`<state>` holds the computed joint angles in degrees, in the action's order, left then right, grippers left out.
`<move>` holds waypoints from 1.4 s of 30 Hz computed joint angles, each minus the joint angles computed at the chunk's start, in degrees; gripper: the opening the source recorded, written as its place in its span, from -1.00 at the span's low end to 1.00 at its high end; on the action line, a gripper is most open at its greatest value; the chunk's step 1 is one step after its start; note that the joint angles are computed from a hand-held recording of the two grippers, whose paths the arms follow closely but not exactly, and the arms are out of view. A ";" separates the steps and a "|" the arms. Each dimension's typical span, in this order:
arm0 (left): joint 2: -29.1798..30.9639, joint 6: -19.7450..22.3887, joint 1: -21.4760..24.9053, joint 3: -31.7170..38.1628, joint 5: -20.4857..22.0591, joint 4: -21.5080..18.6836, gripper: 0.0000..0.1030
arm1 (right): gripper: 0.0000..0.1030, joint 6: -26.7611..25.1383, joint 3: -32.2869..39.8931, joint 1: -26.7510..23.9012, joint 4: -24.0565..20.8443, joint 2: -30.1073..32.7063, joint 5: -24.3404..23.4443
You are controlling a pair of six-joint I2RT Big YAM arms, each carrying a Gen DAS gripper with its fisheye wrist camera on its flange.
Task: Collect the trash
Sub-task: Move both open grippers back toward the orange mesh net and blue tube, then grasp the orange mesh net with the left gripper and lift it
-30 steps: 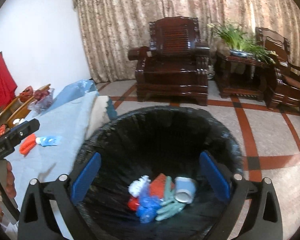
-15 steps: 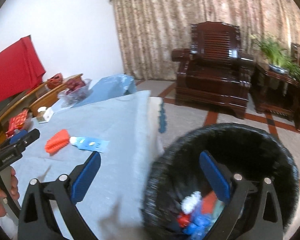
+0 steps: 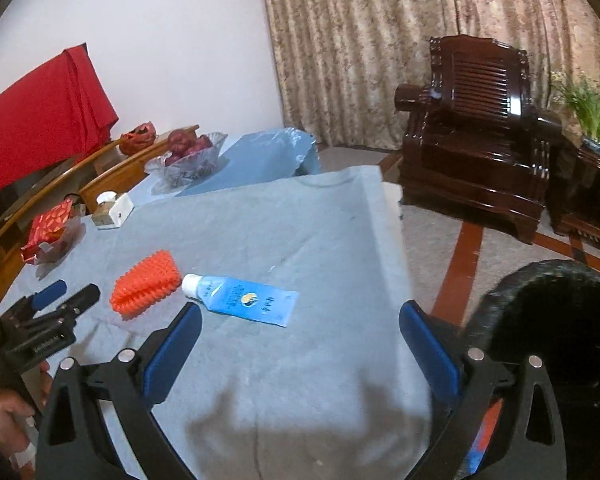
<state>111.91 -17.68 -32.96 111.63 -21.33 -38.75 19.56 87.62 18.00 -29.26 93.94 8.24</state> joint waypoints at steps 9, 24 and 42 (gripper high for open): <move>3.71 -0.67 2.22 2.48 4.77 -1.71 0.15 | 0.89 -0.03 5.40 1.23 -2.65 5.92 -0.42; 6.58 -0.11 2.91 5.80 6.63 -3.95 -0.72 | 0.89 -1.43 13.45 2.59 -5.96 12.95 -0.55; 4.38 1.28 3.52 3.15 3.50 -2.56 -0.77 | 0.88 -3.16 33.67 5.45 -16.33 26.63 2.01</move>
